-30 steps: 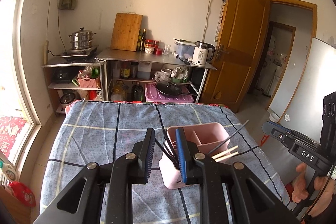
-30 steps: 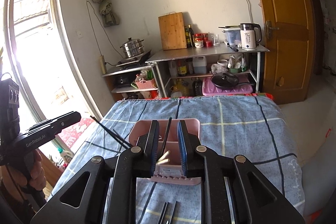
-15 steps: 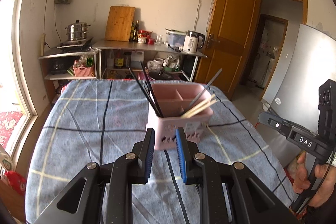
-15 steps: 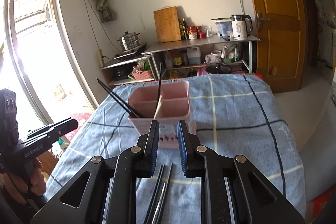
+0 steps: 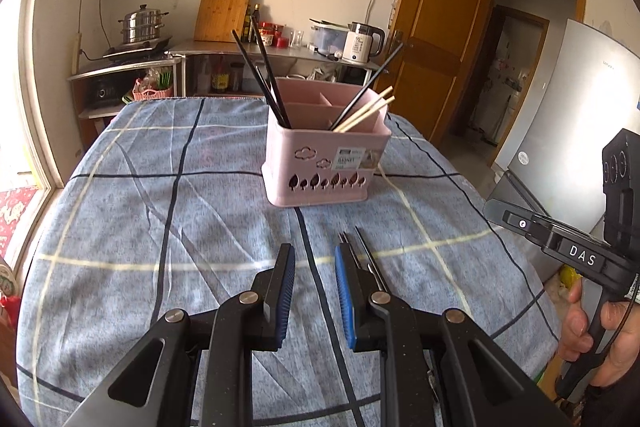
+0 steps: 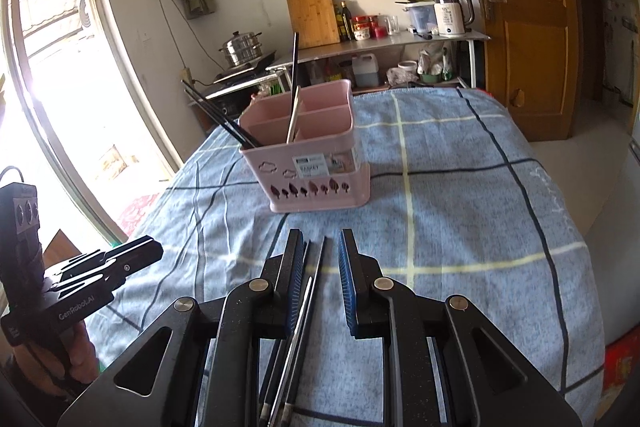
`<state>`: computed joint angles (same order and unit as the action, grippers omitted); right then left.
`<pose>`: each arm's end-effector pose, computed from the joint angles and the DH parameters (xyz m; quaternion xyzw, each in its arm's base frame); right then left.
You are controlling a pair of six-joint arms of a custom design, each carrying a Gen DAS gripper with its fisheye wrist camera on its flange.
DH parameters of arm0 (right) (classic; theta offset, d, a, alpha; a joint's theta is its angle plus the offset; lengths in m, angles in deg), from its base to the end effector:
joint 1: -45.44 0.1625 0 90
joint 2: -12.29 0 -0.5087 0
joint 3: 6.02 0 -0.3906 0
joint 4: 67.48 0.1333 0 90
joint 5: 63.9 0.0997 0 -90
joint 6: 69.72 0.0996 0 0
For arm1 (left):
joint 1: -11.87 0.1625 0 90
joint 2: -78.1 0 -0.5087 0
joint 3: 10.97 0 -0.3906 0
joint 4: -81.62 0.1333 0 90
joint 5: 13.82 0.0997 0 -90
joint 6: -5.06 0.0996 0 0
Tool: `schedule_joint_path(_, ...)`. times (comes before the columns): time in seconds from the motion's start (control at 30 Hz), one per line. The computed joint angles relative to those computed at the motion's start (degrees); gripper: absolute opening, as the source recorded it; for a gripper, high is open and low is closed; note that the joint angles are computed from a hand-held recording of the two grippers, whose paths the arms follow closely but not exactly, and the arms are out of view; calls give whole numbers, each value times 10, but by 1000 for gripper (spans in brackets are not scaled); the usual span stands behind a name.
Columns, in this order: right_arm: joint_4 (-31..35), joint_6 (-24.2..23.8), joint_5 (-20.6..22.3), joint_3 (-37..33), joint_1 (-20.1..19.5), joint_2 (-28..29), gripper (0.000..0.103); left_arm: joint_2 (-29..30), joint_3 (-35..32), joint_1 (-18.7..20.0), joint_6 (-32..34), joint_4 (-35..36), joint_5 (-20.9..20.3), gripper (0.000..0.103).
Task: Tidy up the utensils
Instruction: 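Move both open tools back down to the remaining chopsticks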
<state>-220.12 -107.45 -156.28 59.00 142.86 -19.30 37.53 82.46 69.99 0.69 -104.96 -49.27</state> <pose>0.2436 -0.8707 0.1756 0.3666 -0.8954 0.2381 0.0853 -0.2057 -0.7367 0.2091 0.0304 0.8418 -0.4468 0.3013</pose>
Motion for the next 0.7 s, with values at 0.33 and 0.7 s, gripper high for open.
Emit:
schedule_joint_path(0.33,18,1,-16,-8,-2,10,19,3,0,7,-19,22,-11,20)
schedule_joint_path(0.7,65,-2,-47,-48,0,45,19,7,-7,25,-46,52,-29,20)
